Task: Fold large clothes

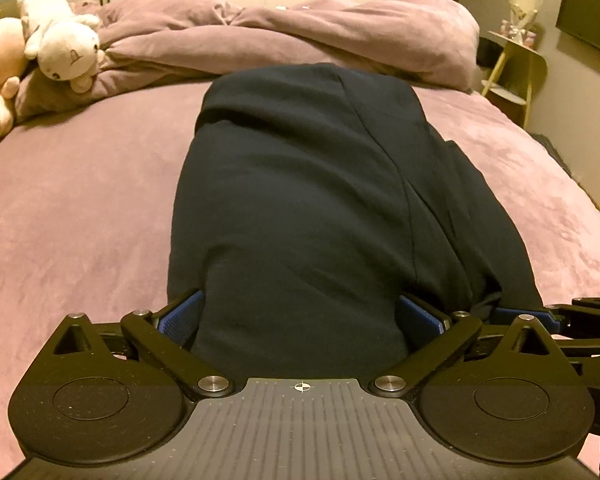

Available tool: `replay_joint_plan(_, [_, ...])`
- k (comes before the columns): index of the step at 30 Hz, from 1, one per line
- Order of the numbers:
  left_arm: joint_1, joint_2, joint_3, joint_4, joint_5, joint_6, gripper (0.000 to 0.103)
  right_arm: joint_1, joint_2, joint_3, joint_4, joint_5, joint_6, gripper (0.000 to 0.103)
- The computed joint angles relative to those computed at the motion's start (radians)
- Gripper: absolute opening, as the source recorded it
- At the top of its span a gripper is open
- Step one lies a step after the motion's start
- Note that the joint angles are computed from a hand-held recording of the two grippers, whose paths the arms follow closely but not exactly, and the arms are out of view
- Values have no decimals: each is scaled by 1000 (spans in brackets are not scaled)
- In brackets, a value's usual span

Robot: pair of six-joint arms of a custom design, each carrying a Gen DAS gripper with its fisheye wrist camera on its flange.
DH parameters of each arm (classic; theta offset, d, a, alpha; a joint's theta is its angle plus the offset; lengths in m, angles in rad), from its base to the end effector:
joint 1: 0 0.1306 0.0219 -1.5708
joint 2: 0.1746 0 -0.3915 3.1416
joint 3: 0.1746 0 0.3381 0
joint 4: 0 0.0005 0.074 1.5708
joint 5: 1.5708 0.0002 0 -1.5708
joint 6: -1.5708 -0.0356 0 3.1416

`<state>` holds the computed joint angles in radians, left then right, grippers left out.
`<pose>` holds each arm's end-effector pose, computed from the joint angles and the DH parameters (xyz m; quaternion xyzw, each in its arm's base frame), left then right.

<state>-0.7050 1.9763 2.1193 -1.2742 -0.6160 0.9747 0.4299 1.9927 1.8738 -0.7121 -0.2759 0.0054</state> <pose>0.4813 -0.3831 0.4129 -0.1905 0.9127 0.0428 0.3590 0.5874 0.2794 0.3343 -0.2480 0.8910 0.2008 0.3230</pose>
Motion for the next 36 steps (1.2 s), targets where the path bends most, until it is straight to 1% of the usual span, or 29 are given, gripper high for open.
replay_joint_plan(2, [0,-11,-15,4,6,4,103,1,-10,-12,4,2,-3,39])
replay_joint_plan(3, [-1,-21,-28,6,10,15,103,3,-19,-28,16,8,-3,40])
replay_joint_plan(4, [-2,-31,-43,10,15,31,103,8,-11,-17,20,16,-6,42])
replay_joint_plan(6, [-4,-50,-74,17,26,60,103,5,-29,-45,35,21,-15,42])
replay_joint_plan(8, [-8,-57,-85,16,25,79,103,2,-33,-43,25,16,-36,43])
replay_joint_plan(10, [-10,-53,-72,-3,24,92,103,3,-36,-46,22,25,-39,43])
replay_joint_plan(13, [-12,-39,-45,-33,24,91,103,12,-42,-54,23,65,-9,44])
replay_joint_plan(16, [-10,-24,-23,-59,25,84,103,19,-30,-34,0,87,10,45])
replay_joint_plan(18, [-2,-24,-30,-56,34,79,103,26,-15,-11,-18,104,24,48])
replay_joint_plan(21, [3,-46,-60,-29,43,76,103,32,0,14,-32,117,34,51])
replay_joint_plan(23, [-3,-61,-77,-25,45,93,103,32,-5,16,-38,124,33,55])
replay_joint_plan(25, [-16,-79,-96,-24,43,112,103,32,-27,-10,-21,136,16,66])
replay_joint_plan(27, [-27,-102,-115,-36,54,147,103,32,-52,-31,-23,160,2,71])
replay_joint_plan(29, [-43,-138,-159,-18,66,193,103,34,-78,-46,-44,187,-5,74])
replay_joint_plan(30, [-52,-150,-172,-20,73,214,103,38,-88,-44,-75,214,-11,80])
replay_joint_plan(31, [-62,-156,-179,-34,77,233,103,42,-94,-39,-109,246,-18,84])
replay_joint_plan(32, [-73,-161,-182,-53,72,251,103,46,-103,-39,-139,267,-21,84])
replay_joint_plan(33, [-83,-164,-181,-76,64,270,103,48,-111,-40,-171,267,-12,85])
replay_joint_plan(36, [-101,-171,-173,-136,47,320,103,50,-145,-74,-190,246,-14,87])
